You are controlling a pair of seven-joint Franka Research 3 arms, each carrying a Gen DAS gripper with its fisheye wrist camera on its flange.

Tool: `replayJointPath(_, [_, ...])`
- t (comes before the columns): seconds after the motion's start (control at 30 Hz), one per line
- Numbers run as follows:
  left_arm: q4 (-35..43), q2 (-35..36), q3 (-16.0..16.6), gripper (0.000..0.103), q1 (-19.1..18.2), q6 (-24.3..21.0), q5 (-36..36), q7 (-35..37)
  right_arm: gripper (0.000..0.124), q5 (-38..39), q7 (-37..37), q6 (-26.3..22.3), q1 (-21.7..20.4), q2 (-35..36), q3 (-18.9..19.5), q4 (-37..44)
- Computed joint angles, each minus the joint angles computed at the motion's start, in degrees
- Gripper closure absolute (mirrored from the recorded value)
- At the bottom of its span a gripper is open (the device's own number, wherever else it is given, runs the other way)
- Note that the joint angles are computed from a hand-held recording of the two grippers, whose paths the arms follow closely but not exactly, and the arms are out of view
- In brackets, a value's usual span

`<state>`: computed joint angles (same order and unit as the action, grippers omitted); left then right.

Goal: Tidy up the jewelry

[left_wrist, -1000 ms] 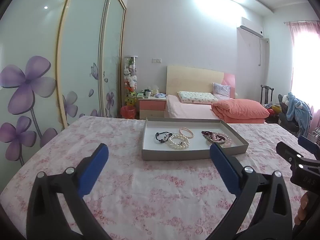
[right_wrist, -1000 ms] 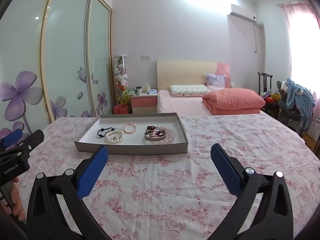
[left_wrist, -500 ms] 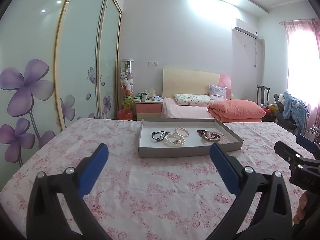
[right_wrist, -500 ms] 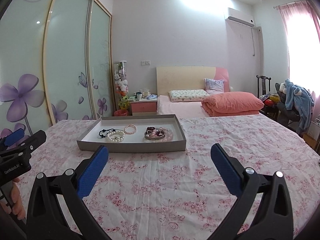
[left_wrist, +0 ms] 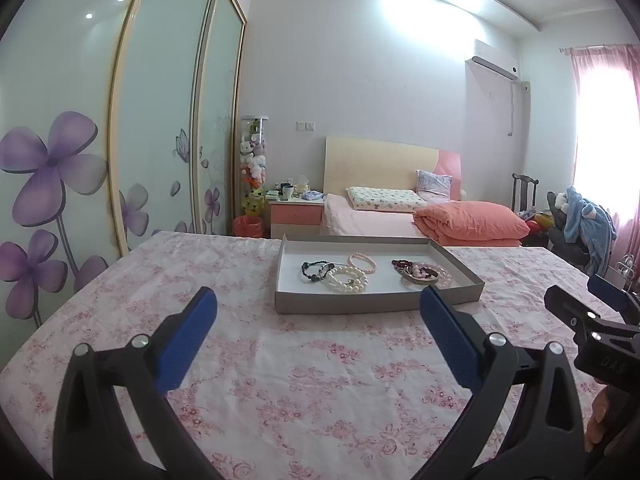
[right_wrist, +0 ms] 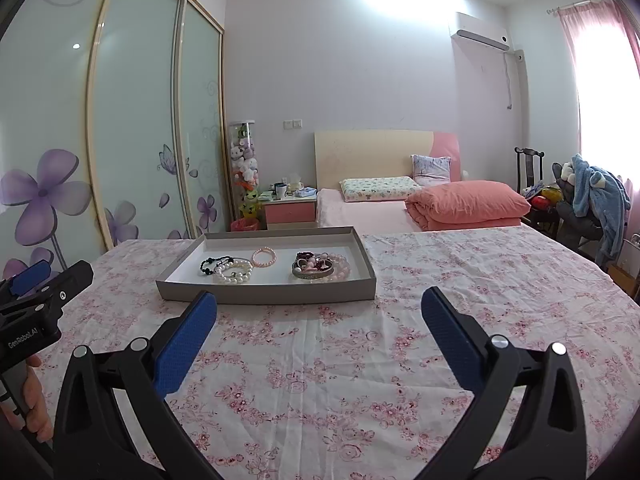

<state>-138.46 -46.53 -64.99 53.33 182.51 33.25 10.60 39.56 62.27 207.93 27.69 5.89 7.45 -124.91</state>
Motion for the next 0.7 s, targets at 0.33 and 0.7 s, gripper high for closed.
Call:
replayJointPath(0.33, [0.1, 0.3, -0.06, 0.004, 0.05, 0.07, -0.11, 0.21, 0.023, 0.53, -0.44, -0.67, 0.35, 0.21, -0.07, 0.57])
replayJointPath(0.7, [0.23, 1.2, -0.48, 0.004, -0.1, -0.3, -0.23, 0.15, 0.023, 0.56, -0.41, -1.54, 0.33, 0.28, -0.24, 0.85])
